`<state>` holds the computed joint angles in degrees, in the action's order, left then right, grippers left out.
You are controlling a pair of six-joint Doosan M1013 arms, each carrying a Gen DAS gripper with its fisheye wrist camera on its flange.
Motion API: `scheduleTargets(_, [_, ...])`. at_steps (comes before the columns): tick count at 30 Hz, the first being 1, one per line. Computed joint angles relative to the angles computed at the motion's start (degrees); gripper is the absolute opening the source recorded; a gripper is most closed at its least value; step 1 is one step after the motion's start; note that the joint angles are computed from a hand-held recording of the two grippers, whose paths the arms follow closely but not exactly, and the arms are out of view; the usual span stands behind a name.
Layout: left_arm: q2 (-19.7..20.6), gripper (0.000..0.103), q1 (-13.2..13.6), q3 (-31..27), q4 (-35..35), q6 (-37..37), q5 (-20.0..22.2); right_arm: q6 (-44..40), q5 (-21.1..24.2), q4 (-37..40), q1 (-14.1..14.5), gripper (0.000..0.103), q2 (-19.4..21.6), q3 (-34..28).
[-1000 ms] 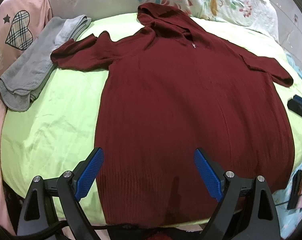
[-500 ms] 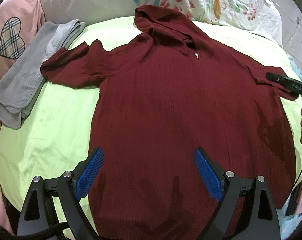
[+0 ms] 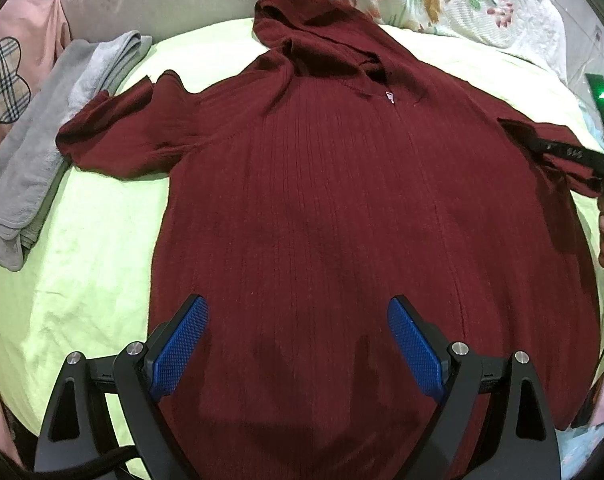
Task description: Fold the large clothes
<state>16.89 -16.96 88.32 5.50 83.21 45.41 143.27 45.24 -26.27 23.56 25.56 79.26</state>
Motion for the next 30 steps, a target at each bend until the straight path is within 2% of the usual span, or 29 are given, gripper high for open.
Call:
scheduleTargets(1, [0.13,0.092,0.05,-0.14,-0.44,0.2,0.12,1.02,-1.04,-0.19,0.14,0.01,-0.4,0.15])
scheduleTargets(4, [0.34,0.092,0.28,-0.35,-2.05,1.07,0.01,1.38,-8.35,5.05,-0.3,0.01,-1.52,0.81])
scheduleTargets(7, [0.17,0.092,0.58,-0.27,-3.53,1.83,-0.43,-3.54,-15.41,14.8,-0.36,0.01,-0.29,-1.25])
scheduleTargets(9, [-0.24,0.092,0.96,0.06,-4.23,2.12,-1.09,-9.1,-17.72,22.02,-0.12,0.01,1.68,-4.19])
scheduleTargets(13, [-0.77,0.092,2.05,0.51,-5.85,2.79,-2.29,-15.82,-18.14,29.88,1.1,0.01,6.48,-11.2])
scheduleTargets(15, [-0.73,0.092,2.62,0.46,-6.48,2.87,-2.64,-20.54,-18.63,37.24,1.23,0.01,9.0,-14.44])
scheduleTargets(17, [-0.61,0.092,3.24,0.29,-8.09,3.32,-2.79,-22.6,-17.55,40.85,1.68,0.01,12.01,-18.56])
scheduleTargets(24, [0.89,0.092,4.34,-1.43,-9.86,4.15,-3.42,-35.06,-16.78,58.34,1.53,0.012,18.36,-25.5])
scheduleTargets(27, [2.4,0.092,5.06,-3.07,-12.5,5.84,-2.95,-38.48,-15.61,63.61,1.09,0.026,19.25,-26.38])
scheduleTargets(29, [3.89,0.092,5.59,-4.83,-14.82,7.25,-2.05,-41.81,-17.82,67.31,0.87,0.027,17.74,-23.68])
scheduleTargets(30, [4.57,0.092,5.79,-5.68,-15.82,7.82,-1.73,-41.57,-19.21,66.37,0.94,0.027,16.68,-22.17])
